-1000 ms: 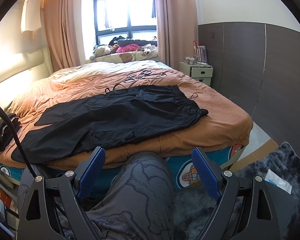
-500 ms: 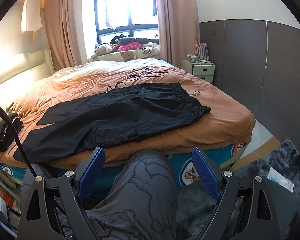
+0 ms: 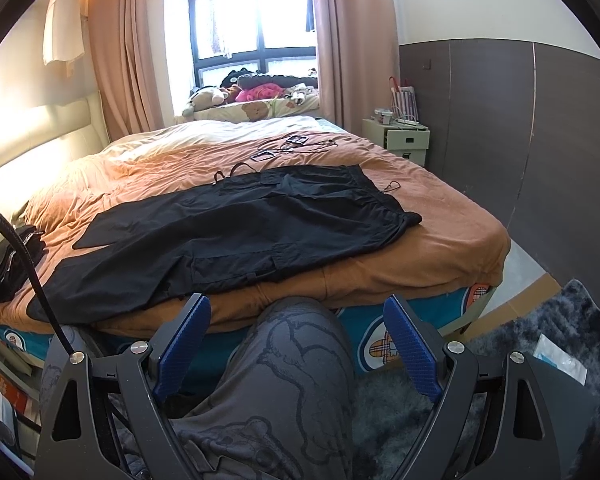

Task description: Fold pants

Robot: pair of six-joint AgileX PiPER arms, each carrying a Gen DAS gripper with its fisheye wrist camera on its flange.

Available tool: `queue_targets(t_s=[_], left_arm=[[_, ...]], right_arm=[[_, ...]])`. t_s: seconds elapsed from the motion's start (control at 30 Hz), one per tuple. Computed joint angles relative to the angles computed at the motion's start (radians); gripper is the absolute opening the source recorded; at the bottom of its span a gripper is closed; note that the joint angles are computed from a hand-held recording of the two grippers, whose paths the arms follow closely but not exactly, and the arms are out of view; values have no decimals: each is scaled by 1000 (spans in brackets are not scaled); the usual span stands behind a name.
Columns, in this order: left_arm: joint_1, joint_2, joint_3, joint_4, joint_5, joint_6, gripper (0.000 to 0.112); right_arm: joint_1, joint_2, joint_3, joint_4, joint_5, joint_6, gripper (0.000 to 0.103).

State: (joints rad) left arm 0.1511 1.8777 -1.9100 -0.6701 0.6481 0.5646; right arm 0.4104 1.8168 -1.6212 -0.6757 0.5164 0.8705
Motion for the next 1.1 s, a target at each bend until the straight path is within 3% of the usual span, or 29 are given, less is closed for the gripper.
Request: queue_targets(t_s=[0.73,1.1], left_arm=[[5,17,-12,-3,-2,-2,103],[59,193,-285,67,117,-134,103]], right_arm=[[18,16,-31,-42,26,38,88],[-14,162,-290,132,138,-162,88]])
